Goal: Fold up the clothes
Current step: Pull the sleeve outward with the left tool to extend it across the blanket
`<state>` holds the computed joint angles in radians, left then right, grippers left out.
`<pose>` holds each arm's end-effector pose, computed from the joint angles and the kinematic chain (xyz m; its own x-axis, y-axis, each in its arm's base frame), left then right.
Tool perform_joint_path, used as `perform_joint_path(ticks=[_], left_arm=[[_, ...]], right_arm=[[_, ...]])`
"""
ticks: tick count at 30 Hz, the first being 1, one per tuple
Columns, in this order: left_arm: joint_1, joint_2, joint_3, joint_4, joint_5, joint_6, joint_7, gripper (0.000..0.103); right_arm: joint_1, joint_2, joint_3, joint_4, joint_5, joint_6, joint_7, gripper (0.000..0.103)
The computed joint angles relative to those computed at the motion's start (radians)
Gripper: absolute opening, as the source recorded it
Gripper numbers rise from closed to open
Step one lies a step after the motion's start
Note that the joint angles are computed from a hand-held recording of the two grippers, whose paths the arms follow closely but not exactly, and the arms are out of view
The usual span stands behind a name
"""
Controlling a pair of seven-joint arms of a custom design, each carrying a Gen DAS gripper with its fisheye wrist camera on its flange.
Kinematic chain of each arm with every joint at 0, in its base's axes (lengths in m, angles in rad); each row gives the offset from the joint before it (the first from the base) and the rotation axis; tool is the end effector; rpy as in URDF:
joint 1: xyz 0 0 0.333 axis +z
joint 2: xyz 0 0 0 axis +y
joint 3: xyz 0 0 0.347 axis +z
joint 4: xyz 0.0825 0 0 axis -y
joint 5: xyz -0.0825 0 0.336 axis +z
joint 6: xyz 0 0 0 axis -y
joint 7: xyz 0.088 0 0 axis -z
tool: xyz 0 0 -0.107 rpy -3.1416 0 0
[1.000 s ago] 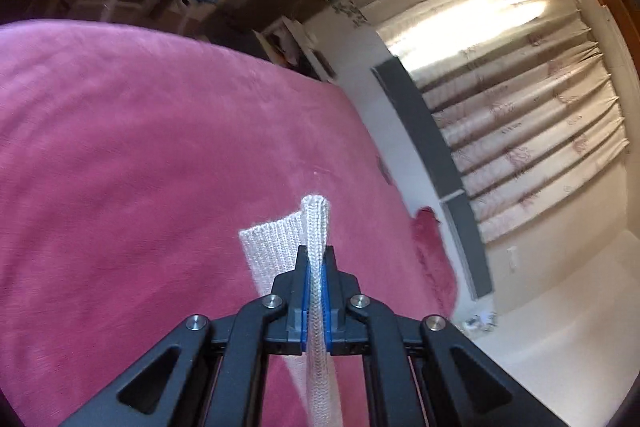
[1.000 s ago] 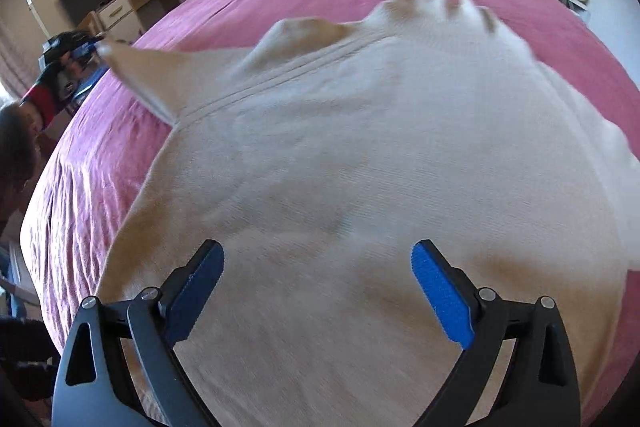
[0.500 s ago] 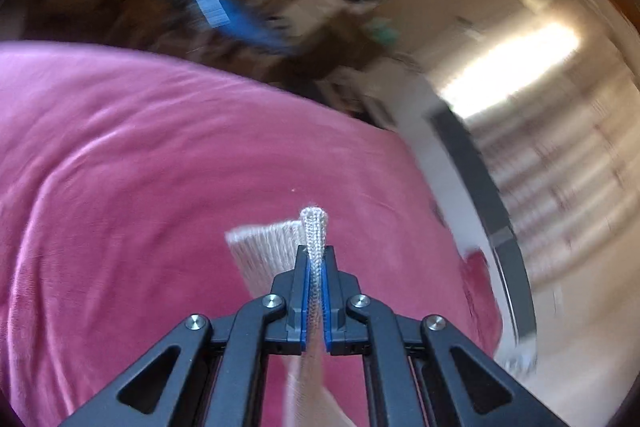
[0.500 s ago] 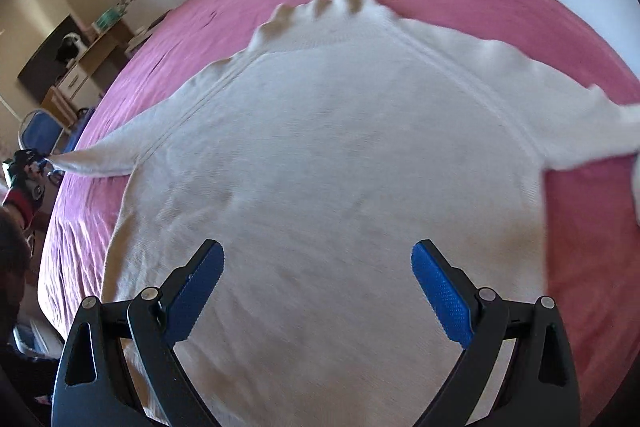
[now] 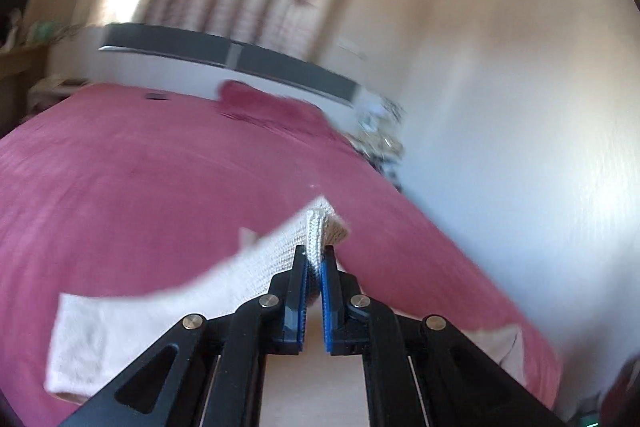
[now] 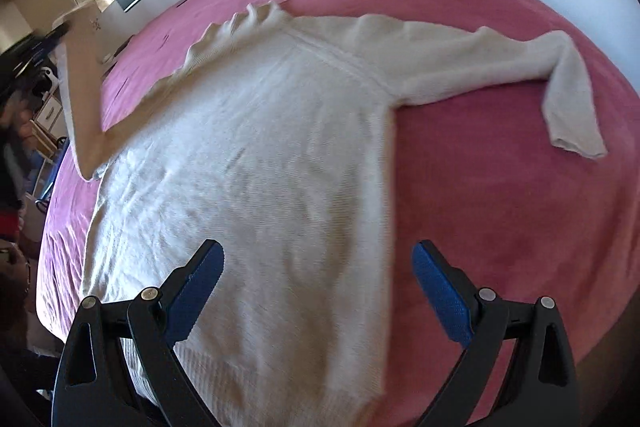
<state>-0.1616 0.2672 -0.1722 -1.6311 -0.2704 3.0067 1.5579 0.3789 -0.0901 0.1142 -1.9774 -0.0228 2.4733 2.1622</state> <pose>0.6251 -0.1771 0.6457 -0.2193 -0.9259 0.3075 -0.5089 -0.1604 -0.8458 0.4643 0.2526 0.6190 -0.0056 -0.9596 -0.2813 -0.8674 0.1446 -0.4761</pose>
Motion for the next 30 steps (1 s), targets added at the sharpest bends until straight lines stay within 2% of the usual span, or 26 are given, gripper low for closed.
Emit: perform_joint_path(ticks=[2, 3, 5, 7, 8, 12, 17, 22, 25, 28, 30], left_arm=[[-0.161, 0.081, 0.113, 0.062, 0.172, -0.024, -0.139, 0.004], [-0.222, 0.127, 0.152, 0.104, 0.238, -0.053, -0.189, 0.004], [-0.275, 0.220, 0.161, 0.199, 0.306, -0.142, -0.231, 0.005], [-0.295, 0.287, 0.150, 0.270, 0.344, -0.220, -0.243, 0.005], [-0.301, 0.297, 0.148, 0.278, 0.358, -0.231, -0.253, 0.005], [-0.318, 0.274, 0.158, 0.223, 0.408, -0.181, -0.305, 0.005], [-0.286, 0.223, 0.142, 0.179, 0.385, -0.066, -0.336, 0.005], [-0.310, 0.236, 0.145, 0.214, 0.405, -0.074, -0.305, 0.005], [-0.348, 0.285, 0.158, 0.274, 0.437, -0.175, -0.298, 0.005], [-0.371, 0.345, 0.150, 0.348, 0.470, -0.302, -0.287, 0.024], [-0.358, 0.348, 0.126, 0.327, 0.470, -0.342, -0.269, 0.032]], right_arm=[[-0.007, -0.026, -0.007, -0.025, 0.001, 0.004, 0.003, 0.097], [-0.011, -0.037, -0.011, -0.037, 0.004, 0.004, 0.004, 0.097], [-0.017, -0.059, -0.017, -0.063, 0.007, 0.006, 0.008, 0.097], [-0.022, -0.079, -0.023, -0.087, 0.014, 0.004, 0.004, 0.097], [-0.024, -0.089, -0.026, -0.100, 0.014, 0.003, 0.001, 0.097], [-0.032, -0.121, -0.039, -0.156, 0.031, 0.008, -0.005, 0.097], [-0.032, -0.121, -0.047, -0.192, 0.083, 0.031, 0.002, 0.097], [-0.021, -0.121, -0.044, -0.202, 0.103, 0.065, -0.012, 0.097], [-0.021, -0.118, -0.044, -0.204, 0.106, 0.060, -0.012, 0.097], [-0.026, -0.129, -0.045, -0.210, 0.103, 0.052, -0.008, 0.097], [-0.029, -0.135, -0.047, -0.214, 0.100, 0.048, -0.007, 0.097]])
